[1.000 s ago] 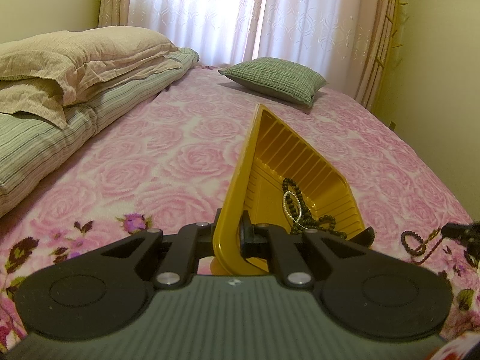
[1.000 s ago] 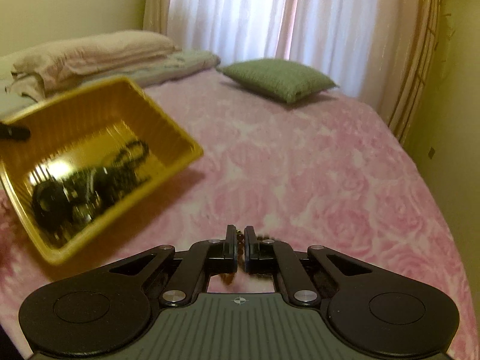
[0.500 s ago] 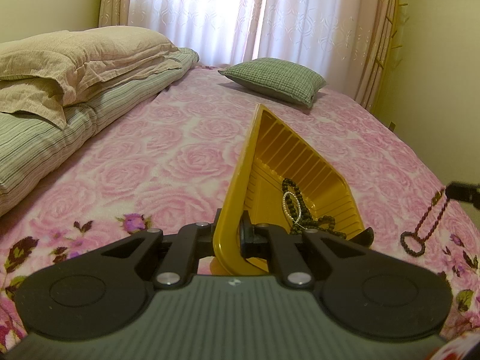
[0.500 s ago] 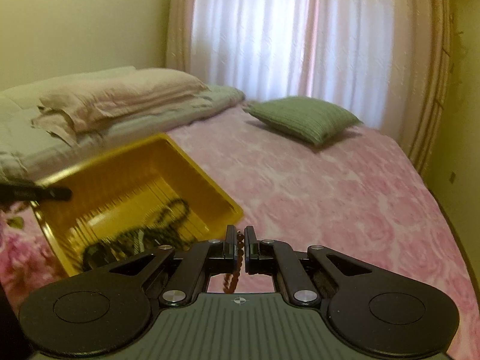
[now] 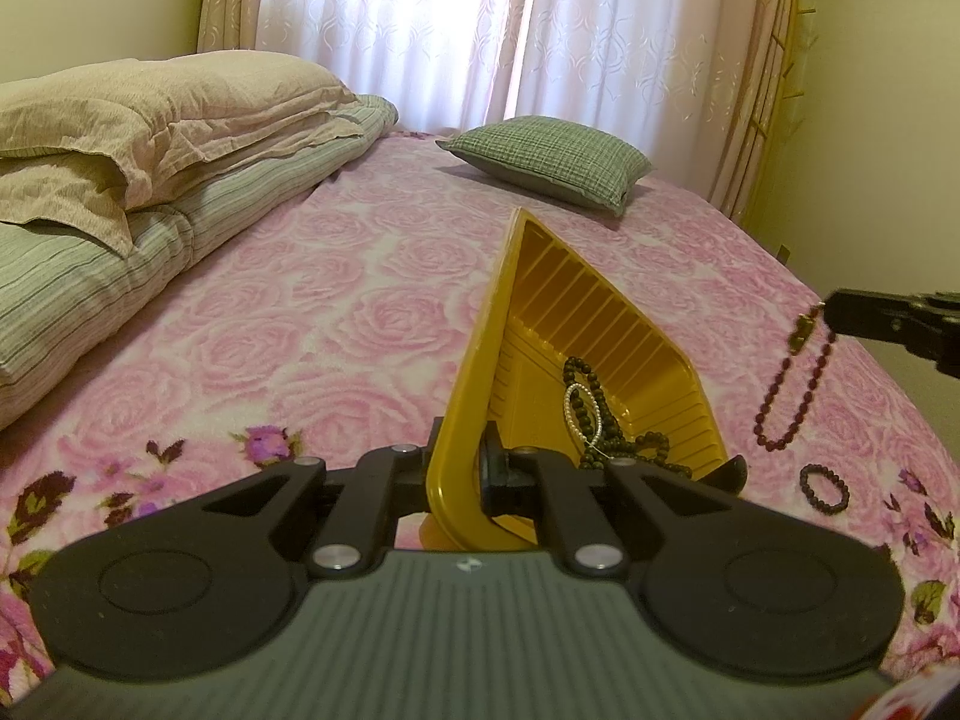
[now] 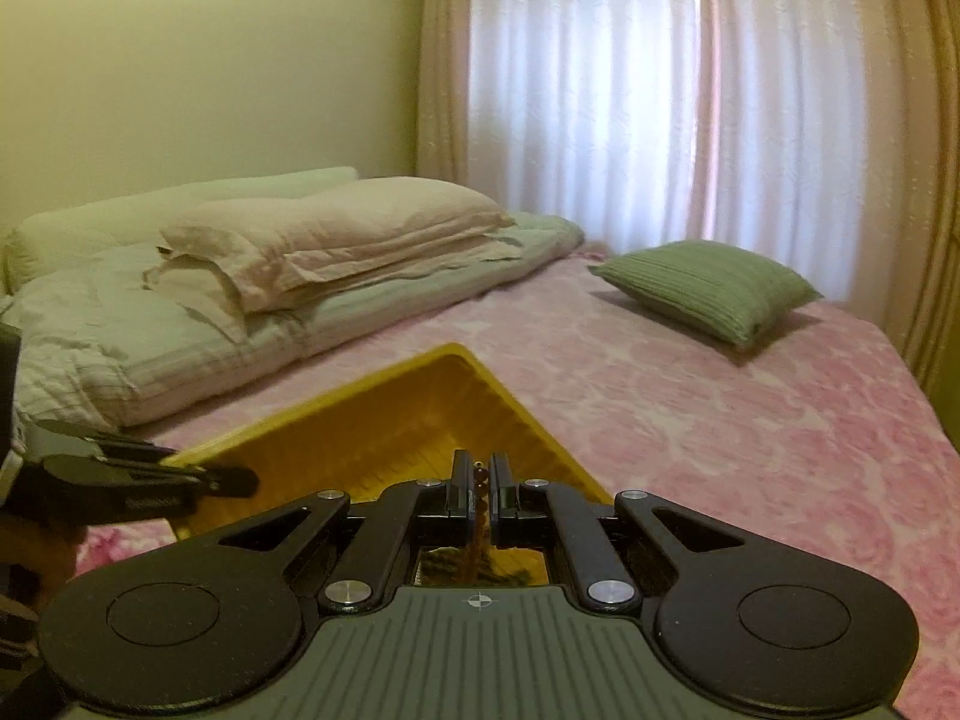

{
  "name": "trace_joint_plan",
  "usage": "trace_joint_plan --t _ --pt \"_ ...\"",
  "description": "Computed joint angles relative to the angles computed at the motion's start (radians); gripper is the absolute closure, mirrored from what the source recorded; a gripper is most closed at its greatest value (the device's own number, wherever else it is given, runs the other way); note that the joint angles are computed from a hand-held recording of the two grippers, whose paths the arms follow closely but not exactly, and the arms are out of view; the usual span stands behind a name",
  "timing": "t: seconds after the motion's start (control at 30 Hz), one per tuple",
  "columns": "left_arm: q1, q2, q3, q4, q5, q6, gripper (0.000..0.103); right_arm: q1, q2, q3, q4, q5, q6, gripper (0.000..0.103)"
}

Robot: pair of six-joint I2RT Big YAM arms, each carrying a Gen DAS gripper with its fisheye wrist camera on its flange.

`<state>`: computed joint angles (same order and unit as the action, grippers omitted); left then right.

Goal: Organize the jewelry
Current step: 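Carry the red-brown bead strand into the yellow tray and open the right tool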

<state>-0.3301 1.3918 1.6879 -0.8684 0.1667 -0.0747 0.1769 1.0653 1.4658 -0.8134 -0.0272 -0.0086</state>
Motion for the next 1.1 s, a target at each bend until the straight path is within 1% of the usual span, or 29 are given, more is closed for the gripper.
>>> trace_joint_plan --t 0.23,0.43,0.77,1.1 --pt "0.0 0.001 0.002 -0.002 0.0 -0.002 0.096 0.037 0.042 0.019 0.016 -0.012 0.0 0.099" --pt "0.001 0.001 0.002 -0.002 0.001 -0.002 0.096 0.049 0.073 0.026 0.003 -0.024 0.007 0.099" --pt "0.001 0.001 0.002 -0.001 0.001 -0.001 0.096 0.053 0.077 0.011 -0.016 -0.03 0.028 0.099" --pt "0.001 0.001 0.002 -0.002 0.001 -0.002 0.096 0.046 0.077 0.008 -0.002 -0.044 0.058 0.098"
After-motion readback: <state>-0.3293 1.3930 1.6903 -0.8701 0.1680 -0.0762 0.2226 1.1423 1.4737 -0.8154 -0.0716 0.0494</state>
